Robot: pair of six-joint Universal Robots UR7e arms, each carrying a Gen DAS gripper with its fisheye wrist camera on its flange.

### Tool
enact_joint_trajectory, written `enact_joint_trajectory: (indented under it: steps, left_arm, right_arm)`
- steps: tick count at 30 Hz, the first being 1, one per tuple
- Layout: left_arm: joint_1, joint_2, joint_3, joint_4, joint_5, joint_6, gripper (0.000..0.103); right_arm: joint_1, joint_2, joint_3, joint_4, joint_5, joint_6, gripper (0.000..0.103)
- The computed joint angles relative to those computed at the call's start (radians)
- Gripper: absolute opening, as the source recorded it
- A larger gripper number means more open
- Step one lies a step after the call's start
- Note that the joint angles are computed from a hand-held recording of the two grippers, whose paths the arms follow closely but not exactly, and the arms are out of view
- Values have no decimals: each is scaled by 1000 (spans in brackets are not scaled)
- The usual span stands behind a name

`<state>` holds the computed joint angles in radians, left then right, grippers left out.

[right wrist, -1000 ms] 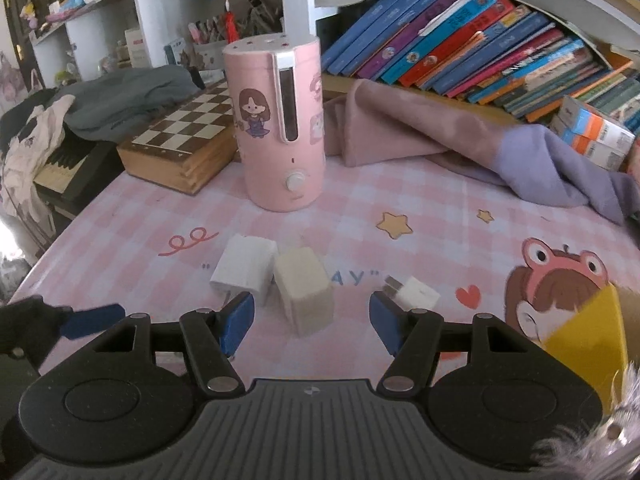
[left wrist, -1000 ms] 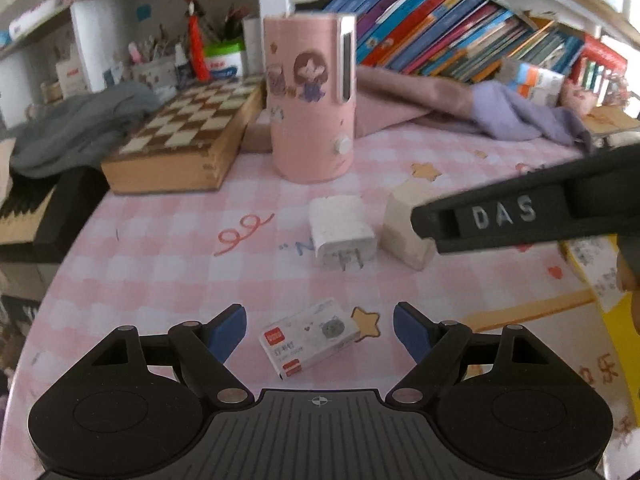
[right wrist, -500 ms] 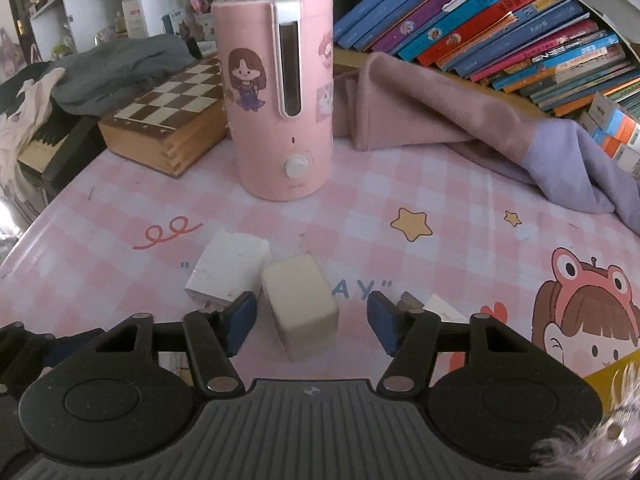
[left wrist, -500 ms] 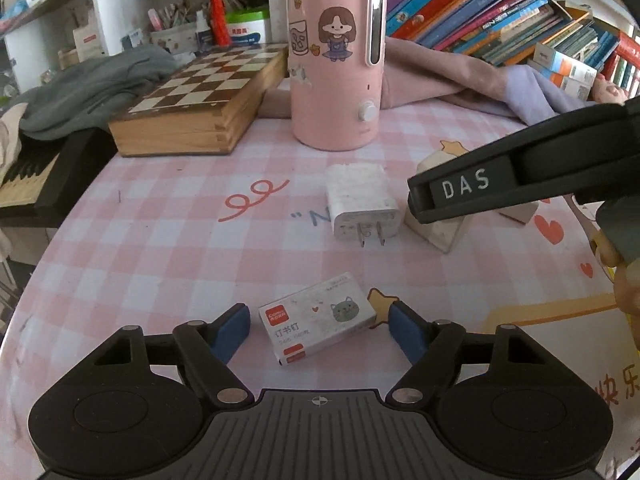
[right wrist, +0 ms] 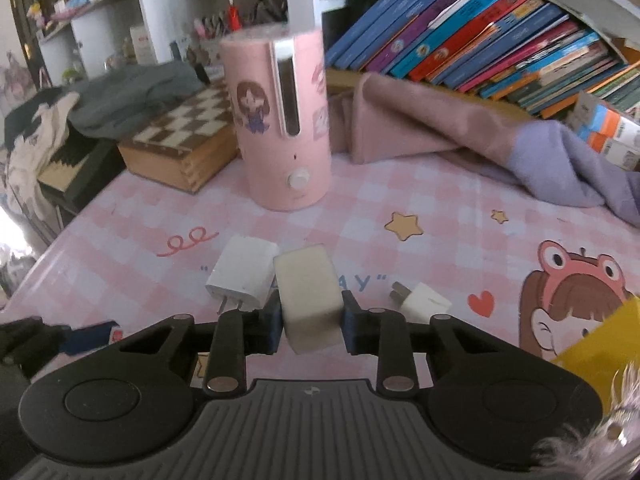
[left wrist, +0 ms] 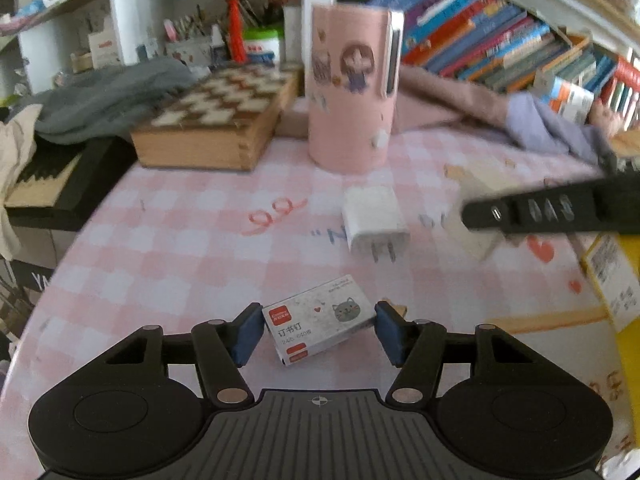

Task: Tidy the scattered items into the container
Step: 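Grasp the small white-red box with the left tool while the right tool grasps the white cube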

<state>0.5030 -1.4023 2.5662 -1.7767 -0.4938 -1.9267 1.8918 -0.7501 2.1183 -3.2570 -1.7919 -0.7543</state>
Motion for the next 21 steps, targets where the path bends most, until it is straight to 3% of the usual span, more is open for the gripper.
enact_joint_trajectory:
  steps: [11,21]
  left_arm:
    - [-166,-77,-55,323,-2,-180,60]
    - [-242,-64,-60,348,-33,-203,60]
  right_arm:
    - [-20,-120,116,-14,31,14,27]
    - [-26,-192,182,-2,27,10,27]
